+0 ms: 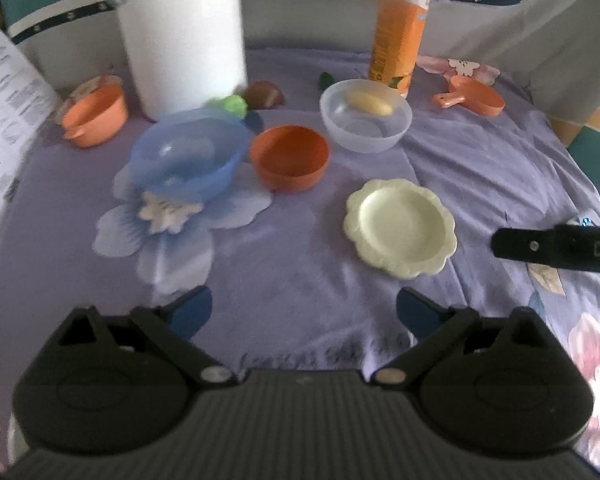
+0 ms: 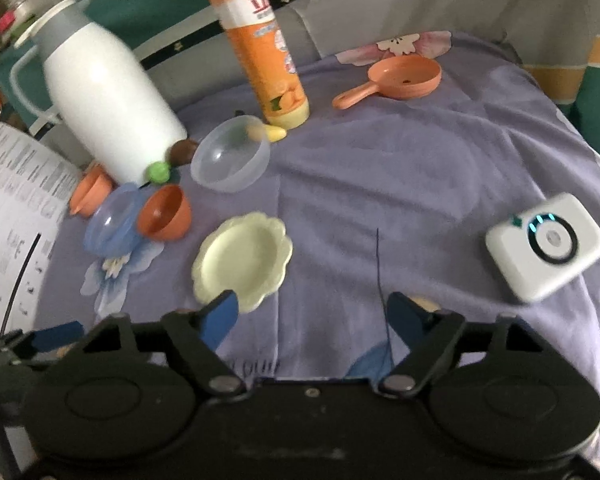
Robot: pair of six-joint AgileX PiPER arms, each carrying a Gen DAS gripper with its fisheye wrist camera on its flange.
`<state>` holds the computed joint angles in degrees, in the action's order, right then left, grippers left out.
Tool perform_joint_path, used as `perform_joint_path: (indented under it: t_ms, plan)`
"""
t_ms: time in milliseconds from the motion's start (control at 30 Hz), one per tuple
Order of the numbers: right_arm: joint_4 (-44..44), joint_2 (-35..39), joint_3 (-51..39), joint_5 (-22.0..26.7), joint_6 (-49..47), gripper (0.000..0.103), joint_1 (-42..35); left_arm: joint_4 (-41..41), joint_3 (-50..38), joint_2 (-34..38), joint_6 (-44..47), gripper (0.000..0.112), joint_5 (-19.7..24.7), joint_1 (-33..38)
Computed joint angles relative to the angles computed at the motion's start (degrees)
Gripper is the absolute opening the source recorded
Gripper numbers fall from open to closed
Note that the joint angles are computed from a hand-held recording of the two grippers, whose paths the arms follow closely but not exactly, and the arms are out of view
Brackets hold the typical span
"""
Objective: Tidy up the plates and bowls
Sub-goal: 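Move the right gripper to the yellow scalloped plate and grasp its rim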
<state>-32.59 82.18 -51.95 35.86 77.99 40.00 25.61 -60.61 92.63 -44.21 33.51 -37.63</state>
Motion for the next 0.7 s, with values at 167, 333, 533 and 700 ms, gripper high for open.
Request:
perform_joint_path:
  t_ms: [167, 333, 533, 700]
  plan:
    - [6.7, 3.8, -0.4, -9.7, -8.6, 0.054, -7.3, -6.0, -5.9, 7.1, 4.9, 0.085, -1.3, 1.8]
    - [15.0, 8.2, -1.8, -14.4, -18.4, 0.037, -12.0, -9.8, -9.6, 11.5, 8.1, 0.076, -2.2, 2.6]
    - [13.5, 11.0, -4.2, -15.2, -20.5, 0.033, -11.0, -6.4, -11.1, 13.2, 6.6, 0.056, -3.8, 1.5]
    - [4.8, 11.9, -3.4, -16.5, -12.4, 0.024, -8.2, -7.4, -10.9, 13.0, 8.8, 0.035, -5.2, 1.0]
